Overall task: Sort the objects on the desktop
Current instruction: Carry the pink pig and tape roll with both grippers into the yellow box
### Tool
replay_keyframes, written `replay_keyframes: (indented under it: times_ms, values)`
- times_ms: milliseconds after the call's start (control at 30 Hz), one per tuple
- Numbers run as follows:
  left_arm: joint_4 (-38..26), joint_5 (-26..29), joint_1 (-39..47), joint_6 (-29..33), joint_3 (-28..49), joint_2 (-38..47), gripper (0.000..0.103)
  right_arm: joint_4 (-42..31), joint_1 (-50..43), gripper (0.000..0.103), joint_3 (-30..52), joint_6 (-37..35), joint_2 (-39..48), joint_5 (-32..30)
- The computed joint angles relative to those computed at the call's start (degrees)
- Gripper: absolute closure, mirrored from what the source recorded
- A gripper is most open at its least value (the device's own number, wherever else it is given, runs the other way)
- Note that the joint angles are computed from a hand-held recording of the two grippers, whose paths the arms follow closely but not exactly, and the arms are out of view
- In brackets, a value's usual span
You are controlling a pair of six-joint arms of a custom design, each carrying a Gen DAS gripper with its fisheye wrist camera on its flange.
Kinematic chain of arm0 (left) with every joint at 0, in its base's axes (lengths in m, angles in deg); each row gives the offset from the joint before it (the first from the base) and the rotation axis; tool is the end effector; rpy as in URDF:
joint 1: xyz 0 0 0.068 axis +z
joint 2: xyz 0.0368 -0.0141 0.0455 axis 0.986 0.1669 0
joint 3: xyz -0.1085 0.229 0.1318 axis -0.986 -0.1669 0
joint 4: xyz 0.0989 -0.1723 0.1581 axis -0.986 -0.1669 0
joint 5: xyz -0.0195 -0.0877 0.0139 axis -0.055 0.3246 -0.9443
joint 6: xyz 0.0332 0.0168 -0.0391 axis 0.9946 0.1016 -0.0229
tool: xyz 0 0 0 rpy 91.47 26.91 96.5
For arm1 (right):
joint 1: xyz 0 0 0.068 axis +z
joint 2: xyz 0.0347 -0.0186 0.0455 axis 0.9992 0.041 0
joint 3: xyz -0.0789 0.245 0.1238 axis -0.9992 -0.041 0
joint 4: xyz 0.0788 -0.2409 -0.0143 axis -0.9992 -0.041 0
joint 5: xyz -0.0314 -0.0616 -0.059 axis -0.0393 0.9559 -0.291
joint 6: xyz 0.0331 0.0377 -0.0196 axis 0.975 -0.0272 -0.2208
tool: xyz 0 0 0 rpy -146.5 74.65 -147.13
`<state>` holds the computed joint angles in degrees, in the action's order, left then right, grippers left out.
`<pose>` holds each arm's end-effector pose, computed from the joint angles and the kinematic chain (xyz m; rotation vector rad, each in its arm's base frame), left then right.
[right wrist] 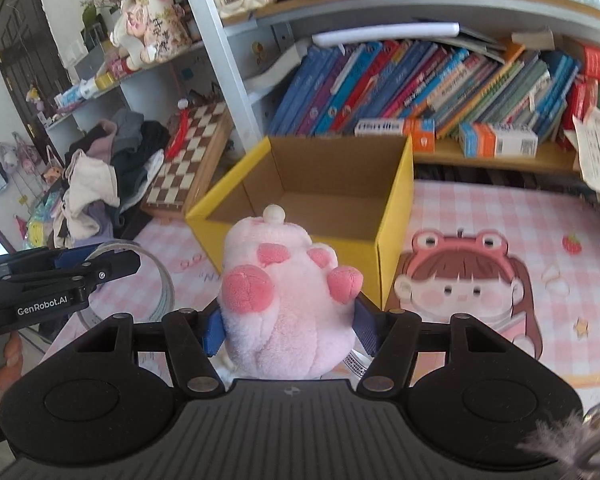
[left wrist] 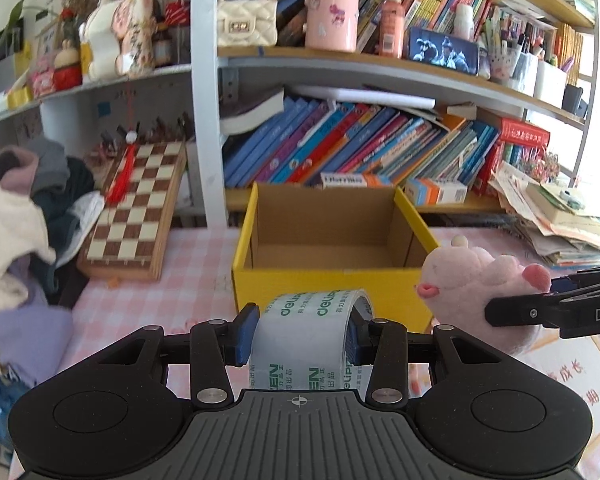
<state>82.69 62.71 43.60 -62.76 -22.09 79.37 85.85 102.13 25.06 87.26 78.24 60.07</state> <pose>0.2540 -0.1723 0.0977 0.1223 2.1698 -0.0982 0.2954 0.0869 0.1077 -0.3229 2.2707 0.5163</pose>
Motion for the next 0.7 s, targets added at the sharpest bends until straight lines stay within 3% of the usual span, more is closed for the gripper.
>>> replay_keyframes:
  times_ms: [200,567,700]
  values:
    - [-1.6,3.3,3.7,2.8,7.2,3.5,0.062,-3.6,-1.7,0.043,8.1,-2.4,3.4,-0.8]
    - [-6.9,4.5,8.2,8.1,24.4,12.5,0.062,-9.5,-1.7,0.043,27.2,-9.7,15.2,1.6]
    - [-11.9,4.4,9.4,9.8,32.8,18.1,0.062,-14.0,-1.2,0.042,35.5,-12.9,20.7,2.0]
